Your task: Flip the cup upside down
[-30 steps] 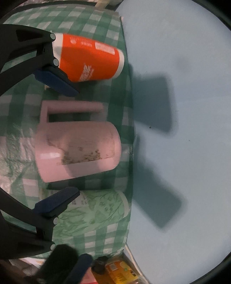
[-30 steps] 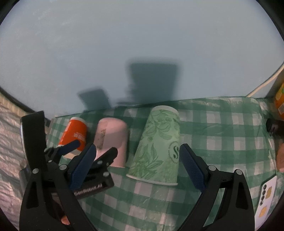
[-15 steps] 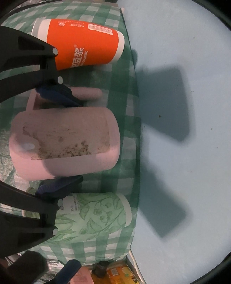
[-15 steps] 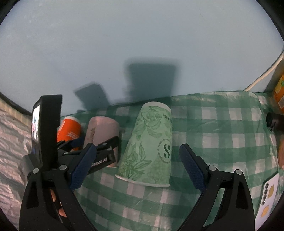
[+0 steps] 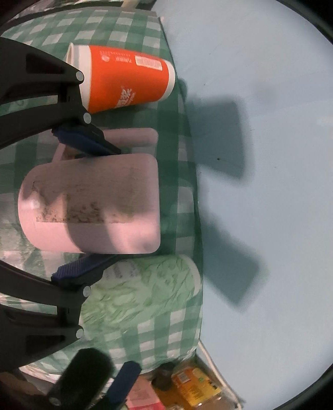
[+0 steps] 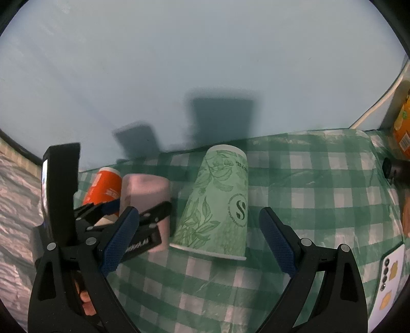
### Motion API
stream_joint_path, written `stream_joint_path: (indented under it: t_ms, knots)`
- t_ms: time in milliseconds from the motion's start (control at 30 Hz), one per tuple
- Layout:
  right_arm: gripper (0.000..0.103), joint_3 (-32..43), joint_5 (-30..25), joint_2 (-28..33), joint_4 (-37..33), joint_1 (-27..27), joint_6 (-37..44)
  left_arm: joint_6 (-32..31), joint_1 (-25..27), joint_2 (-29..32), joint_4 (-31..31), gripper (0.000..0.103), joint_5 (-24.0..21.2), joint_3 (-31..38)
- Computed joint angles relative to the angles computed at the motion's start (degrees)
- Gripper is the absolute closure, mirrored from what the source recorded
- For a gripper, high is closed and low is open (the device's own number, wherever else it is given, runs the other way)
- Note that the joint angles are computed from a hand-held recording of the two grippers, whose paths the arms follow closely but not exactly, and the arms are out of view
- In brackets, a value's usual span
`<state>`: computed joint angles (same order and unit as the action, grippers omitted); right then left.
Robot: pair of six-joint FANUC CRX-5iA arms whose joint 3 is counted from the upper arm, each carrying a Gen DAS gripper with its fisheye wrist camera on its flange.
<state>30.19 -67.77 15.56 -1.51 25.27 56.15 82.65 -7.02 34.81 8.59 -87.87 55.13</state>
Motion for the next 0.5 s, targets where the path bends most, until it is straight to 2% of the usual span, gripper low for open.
stream_joint_path:
  t_ms: [133,267,500]
  knots:
    - [0.009,-1.72,1.49,-1.47,0.06,0.31,-0.41,-1.62,0.79,-3.34,1.35,0.029,3.63,-5.15]
    - [0.009,-4.38,3.52,-3.82,0.62,0.99,-0.83,-2.70,0.84,-9.14,3.56,0.029,7.69,-13.70]
    - [0.009,-10.40,7.31,-9.04,1.20,2.95,-0.85,-10.43,3.07,-19.17,9.11,0.029,13.31,-30.17]
